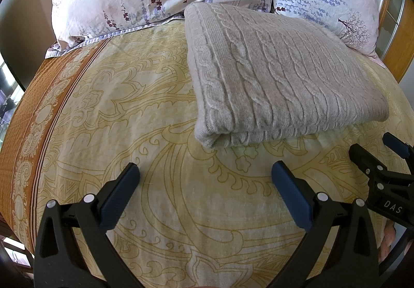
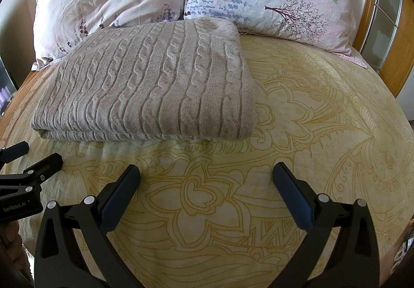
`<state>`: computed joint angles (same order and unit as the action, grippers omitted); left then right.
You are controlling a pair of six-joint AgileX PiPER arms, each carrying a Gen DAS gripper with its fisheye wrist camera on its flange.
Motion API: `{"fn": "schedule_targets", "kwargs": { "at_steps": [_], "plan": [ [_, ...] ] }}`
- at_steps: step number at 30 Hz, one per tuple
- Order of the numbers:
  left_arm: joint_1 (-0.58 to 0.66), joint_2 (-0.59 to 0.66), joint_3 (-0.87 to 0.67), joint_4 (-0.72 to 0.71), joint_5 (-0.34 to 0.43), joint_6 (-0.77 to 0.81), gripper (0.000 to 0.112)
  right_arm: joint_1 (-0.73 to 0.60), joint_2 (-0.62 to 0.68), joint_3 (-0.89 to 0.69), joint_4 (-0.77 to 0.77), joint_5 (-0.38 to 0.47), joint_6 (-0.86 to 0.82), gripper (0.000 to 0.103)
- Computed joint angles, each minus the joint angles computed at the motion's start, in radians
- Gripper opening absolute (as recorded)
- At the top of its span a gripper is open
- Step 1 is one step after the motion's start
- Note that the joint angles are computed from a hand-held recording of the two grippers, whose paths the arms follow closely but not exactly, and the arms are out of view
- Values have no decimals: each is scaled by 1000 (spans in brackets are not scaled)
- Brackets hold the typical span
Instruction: Fold small clothes
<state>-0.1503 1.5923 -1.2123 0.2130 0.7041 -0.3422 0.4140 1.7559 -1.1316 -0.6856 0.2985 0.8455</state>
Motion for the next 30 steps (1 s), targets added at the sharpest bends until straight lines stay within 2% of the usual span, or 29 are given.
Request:
{"fn": "schedule_targets", "kwargs": {
  "at_steps": [30],
  "plan": [
    [1, 1, 0, -1, -1, 2, 101, 0, -3, 6, -9, -2, 10, 102]
  ]
}}
